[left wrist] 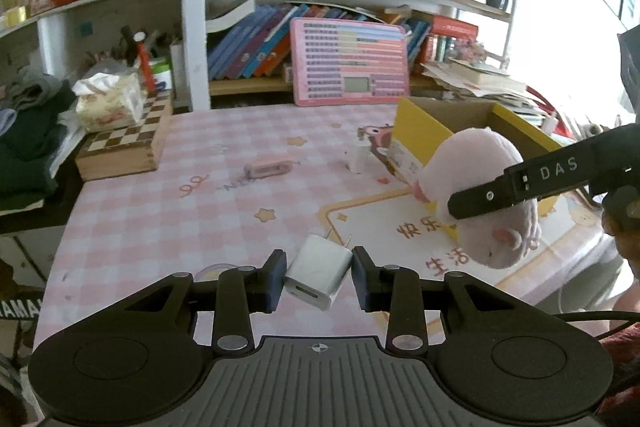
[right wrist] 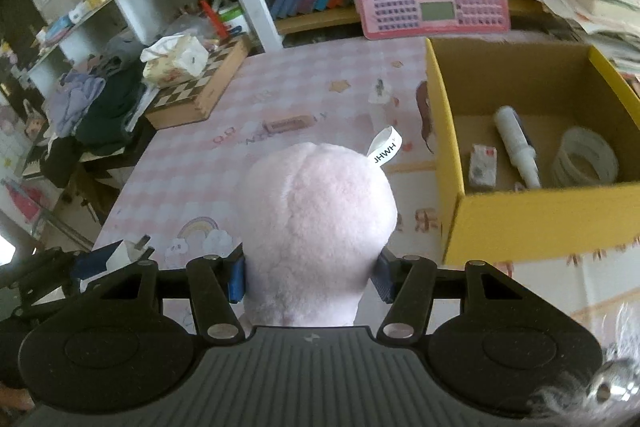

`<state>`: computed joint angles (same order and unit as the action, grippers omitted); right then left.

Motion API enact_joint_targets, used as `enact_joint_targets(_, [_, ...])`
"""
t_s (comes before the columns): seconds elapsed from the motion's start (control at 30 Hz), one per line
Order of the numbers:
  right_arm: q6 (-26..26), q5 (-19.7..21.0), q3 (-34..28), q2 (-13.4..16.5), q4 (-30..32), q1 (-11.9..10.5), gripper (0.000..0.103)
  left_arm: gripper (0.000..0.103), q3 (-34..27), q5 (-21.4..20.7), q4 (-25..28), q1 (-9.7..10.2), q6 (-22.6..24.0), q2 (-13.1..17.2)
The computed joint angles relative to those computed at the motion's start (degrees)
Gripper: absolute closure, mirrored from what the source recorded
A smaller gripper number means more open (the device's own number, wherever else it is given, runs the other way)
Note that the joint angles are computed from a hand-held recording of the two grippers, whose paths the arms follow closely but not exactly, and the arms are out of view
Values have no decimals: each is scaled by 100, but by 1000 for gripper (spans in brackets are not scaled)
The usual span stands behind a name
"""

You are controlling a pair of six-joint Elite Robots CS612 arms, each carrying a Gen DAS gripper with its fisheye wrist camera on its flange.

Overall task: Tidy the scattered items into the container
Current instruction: 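Carry the charger and plush pig with both tools over the yellow box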

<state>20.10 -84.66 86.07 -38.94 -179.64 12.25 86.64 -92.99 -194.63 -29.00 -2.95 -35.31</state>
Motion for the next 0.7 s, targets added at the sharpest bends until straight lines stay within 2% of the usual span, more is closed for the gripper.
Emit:
enact_joint_targets(0.43, [350,-516,595,-256,-411,112,48,69,95,-637,-170,-19,361,-79])
enact_joint_targets(0.7, [561,-765,868,-386,-521,90,48,69,1,-905,-181,-70,509,-23])
